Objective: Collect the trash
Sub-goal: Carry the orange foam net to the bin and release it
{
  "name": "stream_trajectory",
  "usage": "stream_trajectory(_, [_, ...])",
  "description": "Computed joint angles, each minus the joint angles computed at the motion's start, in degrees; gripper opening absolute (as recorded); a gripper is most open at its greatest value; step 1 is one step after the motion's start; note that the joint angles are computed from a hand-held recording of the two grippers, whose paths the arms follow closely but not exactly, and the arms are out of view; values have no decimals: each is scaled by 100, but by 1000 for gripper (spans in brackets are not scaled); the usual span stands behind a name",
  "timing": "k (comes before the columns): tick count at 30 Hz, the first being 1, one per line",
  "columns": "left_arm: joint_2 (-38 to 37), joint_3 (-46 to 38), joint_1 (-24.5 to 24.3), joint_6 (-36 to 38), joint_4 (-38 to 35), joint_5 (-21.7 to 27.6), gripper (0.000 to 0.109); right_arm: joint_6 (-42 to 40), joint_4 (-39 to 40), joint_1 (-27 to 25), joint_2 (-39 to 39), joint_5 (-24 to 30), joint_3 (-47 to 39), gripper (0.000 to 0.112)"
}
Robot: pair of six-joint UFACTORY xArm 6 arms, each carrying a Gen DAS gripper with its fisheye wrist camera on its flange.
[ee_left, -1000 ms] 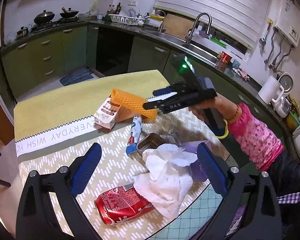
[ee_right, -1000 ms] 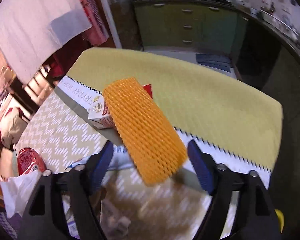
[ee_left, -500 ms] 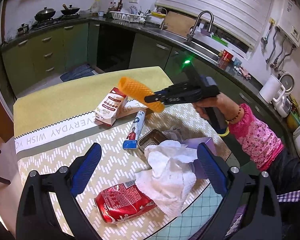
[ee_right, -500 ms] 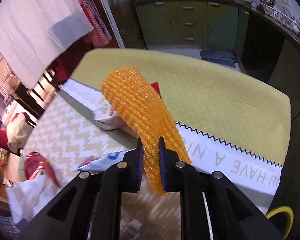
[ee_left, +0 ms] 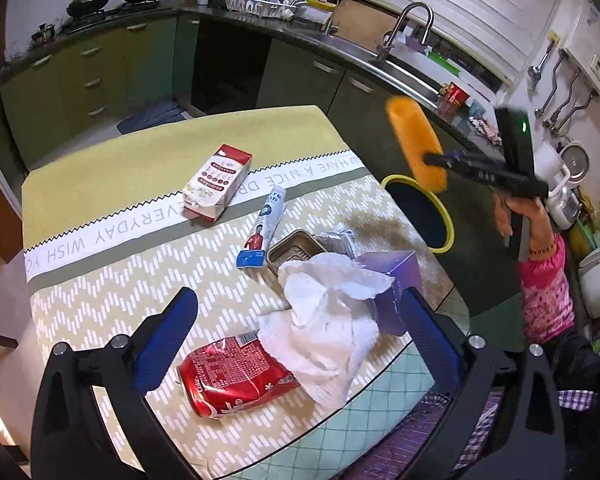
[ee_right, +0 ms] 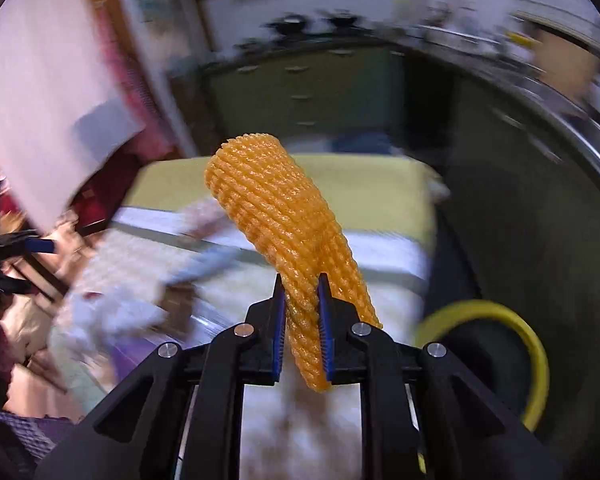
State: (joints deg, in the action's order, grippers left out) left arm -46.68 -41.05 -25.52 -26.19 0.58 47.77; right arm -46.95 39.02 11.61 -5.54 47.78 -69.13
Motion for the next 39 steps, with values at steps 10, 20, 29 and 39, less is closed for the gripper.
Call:
stream_trajectory(10, [165,-113,-112,11,22,-74,96,1522,-1701,-1065,750,-607,228,18])
stream_trajectory(20, [267,-214,-139,8,69,63,96,1931,-1681,-1382,1561,-589,-204,57])
stream_trajectory(29, [668,-495,95,554,-94,-14,96,1254,-1035,-1257,108,-1038,987,64])
stream_trajectory(39, [1975,-1370,786,1724,-84,-11,96,842,-634,-1198,-531,-926,1547,64])
